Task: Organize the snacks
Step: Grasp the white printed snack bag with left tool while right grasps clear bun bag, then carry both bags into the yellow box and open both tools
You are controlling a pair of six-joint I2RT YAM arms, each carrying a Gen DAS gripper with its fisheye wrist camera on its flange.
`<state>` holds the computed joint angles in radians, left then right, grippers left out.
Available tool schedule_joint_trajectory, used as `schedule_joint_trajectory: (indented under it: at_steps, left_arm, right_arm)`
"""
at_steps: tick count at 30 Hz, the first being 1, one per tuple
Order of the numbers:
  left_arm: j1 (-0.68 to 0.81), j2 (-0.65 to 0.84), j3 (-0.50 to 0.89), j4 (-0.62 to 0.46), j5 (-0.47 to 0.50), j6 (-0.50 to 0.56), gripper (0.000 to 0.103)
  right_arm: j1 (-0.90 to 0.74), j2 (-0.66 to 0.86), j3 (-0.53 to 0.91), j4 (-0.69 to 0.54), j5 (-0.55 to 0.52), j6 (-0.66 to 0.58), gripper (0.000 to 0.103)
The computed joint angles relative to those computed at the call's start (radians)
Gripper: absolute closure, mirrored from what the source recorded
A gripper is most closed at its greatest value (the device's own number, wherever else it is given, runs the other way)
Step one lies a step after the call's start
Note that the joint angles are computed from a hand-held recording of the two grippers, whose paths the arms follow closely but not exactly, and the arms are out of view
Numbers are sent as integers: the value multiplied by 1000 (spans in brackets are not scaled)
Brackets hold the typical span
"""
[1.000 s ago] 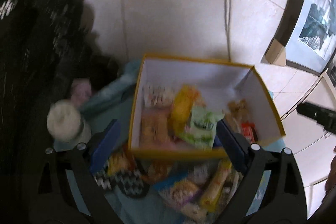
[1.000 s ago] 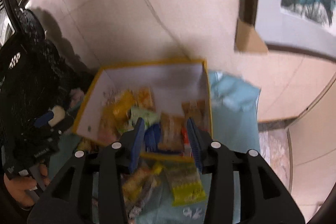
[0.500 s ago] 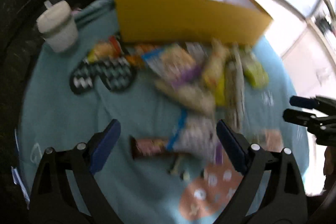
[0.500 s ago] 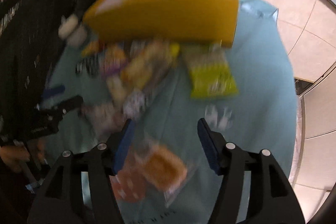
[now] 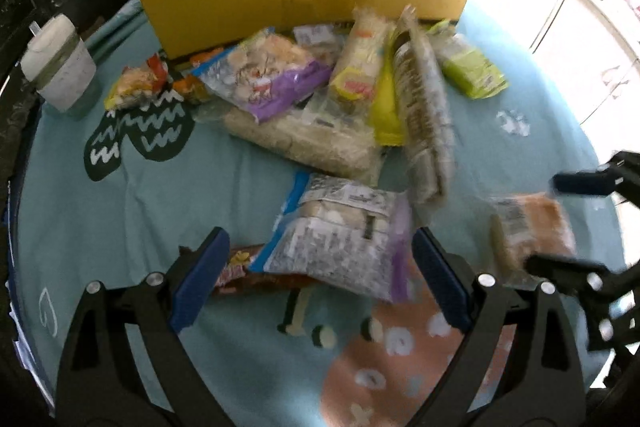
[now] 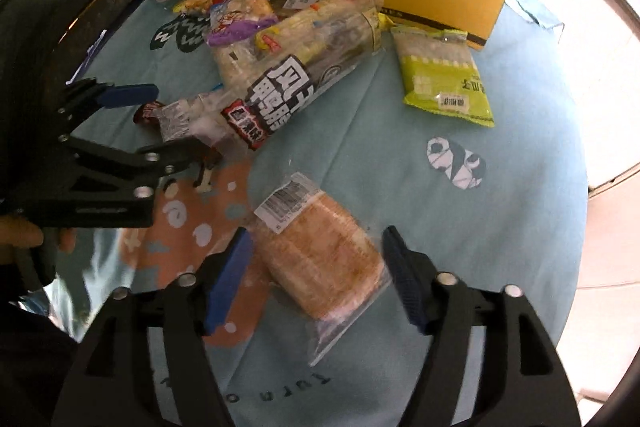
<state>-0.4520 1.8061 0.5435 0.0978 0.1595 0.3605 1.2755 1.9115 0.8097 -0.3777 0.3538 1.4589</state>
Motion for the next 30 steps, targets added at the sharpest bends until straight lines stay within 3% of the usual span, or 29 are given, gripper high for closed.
schedule_joint_trajectory:
  at_steps: [1, 2, 4, 5, 6, 8, 10, 11, 14, 19, 25, 30]
  left_arm:
    - [1, 29, 9, 13, -7, -10, 9]
    - [-6, 34, -6, 60, -21, -14, 9]
    - [-1, 50, 11, 48, -6, -5, 11]
    - [8, 51, 18, 35, 18, -3, 22]
    - [23, 58, 28, 18, 44, 5, 29]
    - [40, 67, 34, 10, 66, 14, 39]
    - [57, 56, 27, -8, 96, 26, 43]
    - [61, 47, 18, -12, 106, 31, 46]
    - [101, 34, 10, -30, 152, 42, 52]
    - [160, -37, -7, -57, 211, 40, 54]
    - [213, -196, -24, -140, 266, 64, 54]
    - [230, -273, -8, -205, 298, 47, 54]
  right_arm:
    - [-10, 8, 0, -4, -11, -6, 1]
    - [-14, 6, -18, 29, -19, -6, 1]
    - [-15, -6, -40, 51, 0, 16, 1]
    - [-14, -16, -58, 73, 5, 19, 2]
    - [-16, -24, -84, 121, -8, 9, 7]
    - [-35, -32, -131, 250, -70, -28, 31]
    - [-33, -24, -102, 241, -73, -78, 39]
    - [-30, -26, -96, 245, -73, -91, 49]
    - [-31, -28, -76, 232, -74, -93, 53]
    - [-13, -100, -106, 234, -23, -56, 60]
    - [41, -219, -98, 119, 73, -29, 73]
    - [31, -240, -110, 110, 44, -32, 76]
